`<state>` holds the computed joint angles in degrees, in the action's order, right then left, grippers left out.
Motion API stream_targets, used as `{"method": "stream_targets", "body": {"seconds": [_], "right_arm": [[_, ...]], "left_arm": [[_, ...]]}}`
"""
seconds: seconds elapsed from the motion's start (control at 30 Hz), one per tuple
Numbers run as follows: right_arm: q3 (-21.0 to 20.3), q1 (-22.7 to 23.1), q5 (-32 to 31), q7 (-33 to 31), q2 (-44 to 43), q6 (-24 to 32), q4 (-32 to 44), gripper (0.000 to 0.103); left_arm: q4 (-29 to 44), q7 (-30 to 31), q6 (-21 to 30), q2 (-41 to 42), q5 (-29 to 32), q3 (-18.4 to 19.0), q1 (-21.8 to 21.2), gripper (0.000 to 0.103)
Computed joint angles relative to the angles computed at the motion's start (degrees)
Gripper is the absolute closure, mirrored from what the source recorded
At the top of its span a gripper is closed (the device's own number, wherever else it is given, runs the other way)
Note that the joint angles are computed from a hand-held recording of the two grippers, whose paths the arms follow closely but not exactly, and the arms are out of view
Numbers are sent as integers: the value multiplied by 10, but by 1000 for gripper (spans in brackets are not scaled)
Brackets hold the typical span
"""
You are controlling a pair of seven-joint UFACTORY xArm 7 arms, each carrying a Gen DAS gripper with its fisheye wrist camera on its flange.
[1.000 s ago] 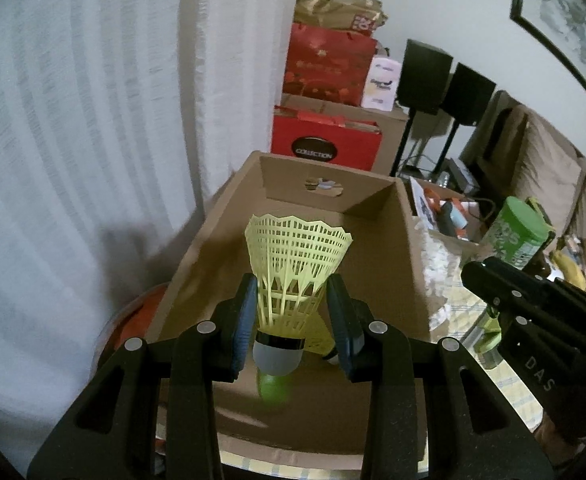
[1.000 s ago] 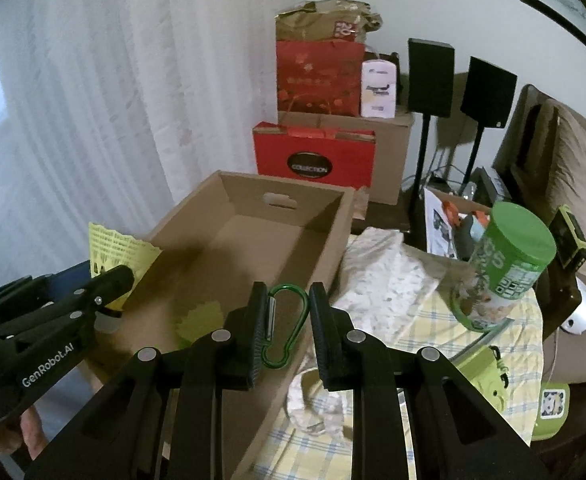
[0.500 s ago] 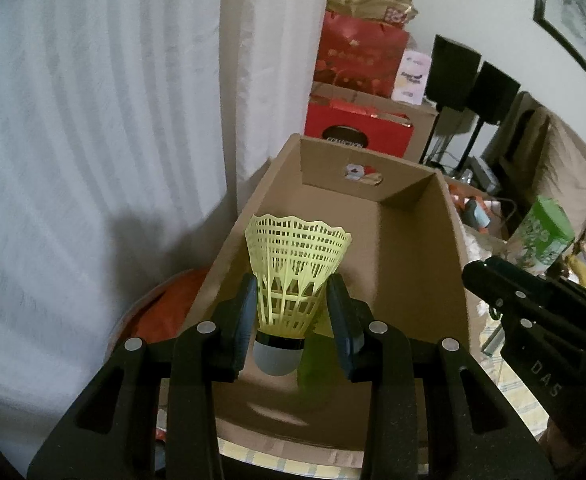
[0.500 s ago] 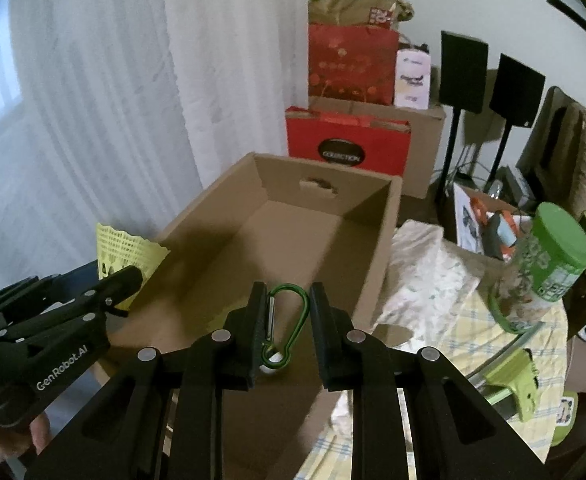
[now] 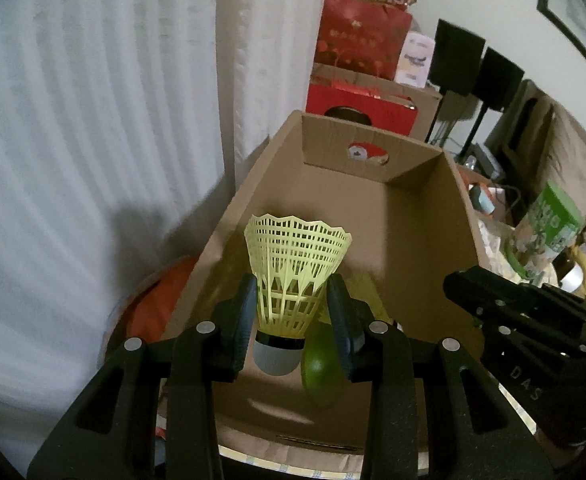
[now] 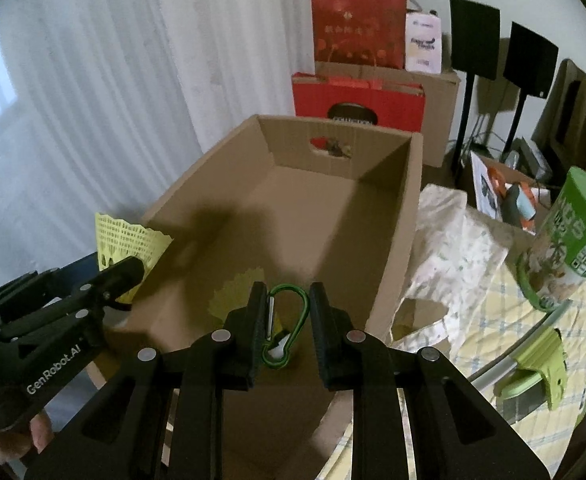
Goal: Organize objects
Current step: 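Carry the shuttlecock and carabiner over the cardboard box with both tools, then open the left tool dropping the shuttlecock while the right tool drops the carabiner into the box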
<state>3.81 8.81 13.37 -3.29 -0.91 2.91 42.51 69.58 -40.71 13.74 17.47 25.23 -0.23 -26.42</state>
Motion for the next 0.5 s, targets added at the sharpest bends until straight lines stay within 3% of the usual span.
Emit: {"method": "stream_targets", "body": {"seconds": [0.5], "right_arm": [[-2,-8,-36,34,-4,0,-4,79]], "left_arm": [[4,6,0,5,-13,2,-3,67]]}}
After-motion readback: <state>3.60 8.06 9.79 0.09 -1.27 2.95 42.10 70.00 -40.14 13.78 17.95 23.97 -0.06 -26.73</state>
